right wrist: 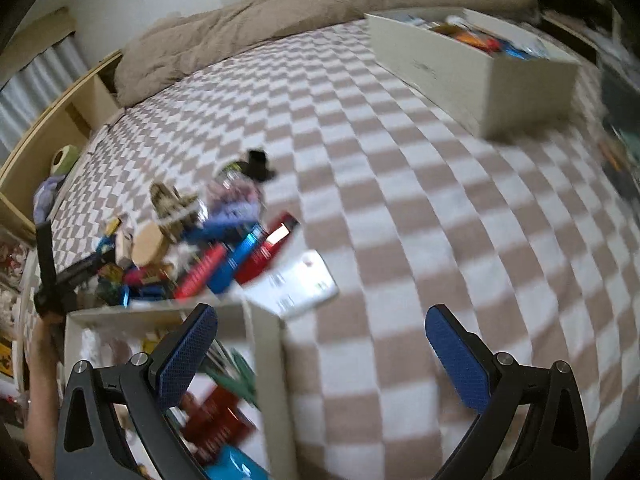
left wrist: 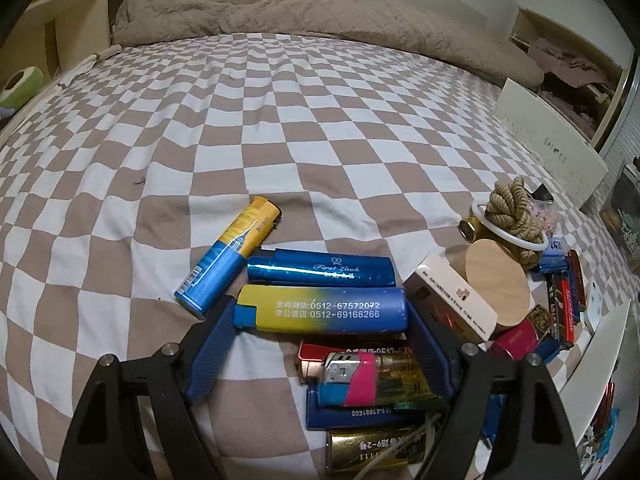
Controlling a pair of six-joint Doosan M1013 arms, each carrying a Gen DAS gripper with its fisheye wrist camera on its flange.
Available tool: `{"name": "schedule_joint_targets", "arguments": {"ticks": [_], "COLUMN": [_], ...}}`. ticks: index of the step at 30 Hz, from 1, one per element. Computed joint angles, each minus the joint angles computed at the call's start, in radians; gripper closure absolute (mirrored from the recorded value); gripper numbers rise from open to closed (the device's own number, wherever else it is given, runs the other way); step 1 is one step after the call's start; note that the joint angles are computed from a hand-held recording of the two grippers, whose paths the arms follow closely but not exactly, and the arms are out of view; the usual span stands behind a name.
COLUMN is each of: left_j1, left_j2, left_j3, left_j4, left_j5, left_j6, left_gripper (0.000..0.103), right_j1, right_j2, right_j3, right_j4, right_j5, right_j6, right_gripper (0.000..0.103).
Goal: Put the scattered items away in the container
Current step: 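Grasp the yellow-blue lighter with the left tool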
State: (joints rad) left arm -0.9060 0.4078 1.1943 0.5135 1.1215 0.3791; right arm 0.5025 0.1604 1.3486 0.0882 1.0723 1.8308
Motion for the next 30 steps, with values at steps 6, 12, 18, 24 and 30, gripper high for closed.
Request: {"name": "schedule_joint_targets", "arguments": {"ticks": [6, 12, 18, 24, 30], "left_j1": [-0.001, -0.002, -0.005, -0.005, -0.01], "left_j2": [-0.007, 0.001, -0.01, -0.016, -0.019], "left_j3": [0.011, -0.001, 0.014, 0.024, 0.028], "left_j4": [0.003, 0.006, 0.023, 0.044, 0.06], "left_j5": [-0.014, -0.006, -0.02, -0.028, -0.03], "left_j6": [-0.019, -0.028, -0.064, -0.116, -0.14], "left_gripper": [0.02, 0.021, 0.021, 0.021, 0.021], "right_j1": [0.027, 0.046, 0.059, 0.084, 0.104], "right_j2": [0.101, 0.173, 0.228, 0.285, 0.344], "right_j3": [-0.134, -0.229, -0.292, -0.353, -0.419], "right_j4": [0.066, 0.135, 0.215, 0.224, 0.228], "right_j5": [0.086, 0.113, 0.136, 0.186, 0.25], "right_j6": [-0.031, -0.03, -0.016, -0.005, 0.018], "right_gripper": [0.0, 0.0, 0.0, 0.001, 0.001]}}
